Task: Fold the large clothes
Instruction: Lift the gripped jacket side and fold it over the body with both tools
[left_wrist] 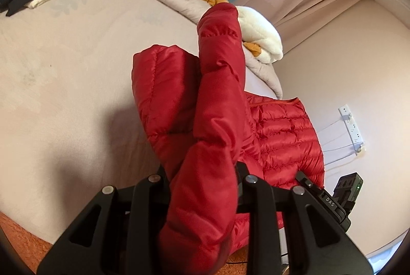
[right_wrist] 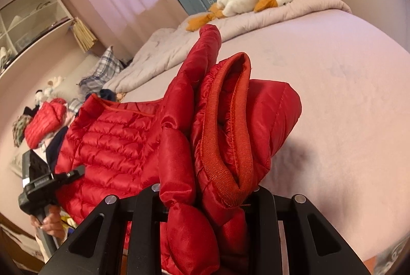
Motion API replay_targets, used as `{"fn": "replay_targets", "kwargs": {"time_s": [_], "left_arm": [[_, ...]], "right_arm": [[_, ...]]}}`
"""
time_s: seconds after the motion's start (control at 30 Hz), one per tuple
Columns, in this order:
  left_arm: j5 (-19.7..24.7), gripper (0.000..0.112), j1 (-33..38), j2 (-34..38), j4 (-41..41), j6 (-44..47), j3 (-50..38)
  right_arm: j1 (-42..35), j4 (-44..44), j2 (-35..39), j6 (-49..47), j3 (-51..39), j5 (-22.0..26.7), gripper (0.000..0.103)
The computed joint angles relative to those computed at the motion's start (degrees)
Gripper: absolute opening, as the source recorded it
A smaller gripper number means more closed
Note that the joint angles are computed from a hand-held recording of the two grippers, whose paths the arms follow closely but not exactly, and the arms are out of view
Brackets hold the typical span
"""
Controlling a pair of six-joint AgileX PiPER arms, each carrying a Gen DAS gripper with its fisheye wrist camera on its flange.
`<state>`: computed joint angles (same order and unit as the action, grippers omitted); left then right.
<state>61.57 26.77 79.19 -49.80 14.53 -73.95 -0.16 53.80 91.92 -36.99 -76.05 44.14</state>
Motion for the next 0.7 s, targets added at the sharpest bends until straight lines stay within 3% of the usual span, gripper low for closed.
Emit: {"fn": "replay_targets", "kwargs": {"time_s": [0.23, 0.7], "left_arm": [[1.3, 0.028, 1.6, -1.5, -1.1, 2.5, -0.7], [-2.5, 0.028, 0.6, 1.6, -1.6, 7.3, -3.2]], "right_arm": [[-1.0, 3.2, -2.0, -3.7, 1.8, -0.8, 0.029], [-1.2, 3.8, -3.1, -5.6, 1.4, -1.9, 0.029]]}}
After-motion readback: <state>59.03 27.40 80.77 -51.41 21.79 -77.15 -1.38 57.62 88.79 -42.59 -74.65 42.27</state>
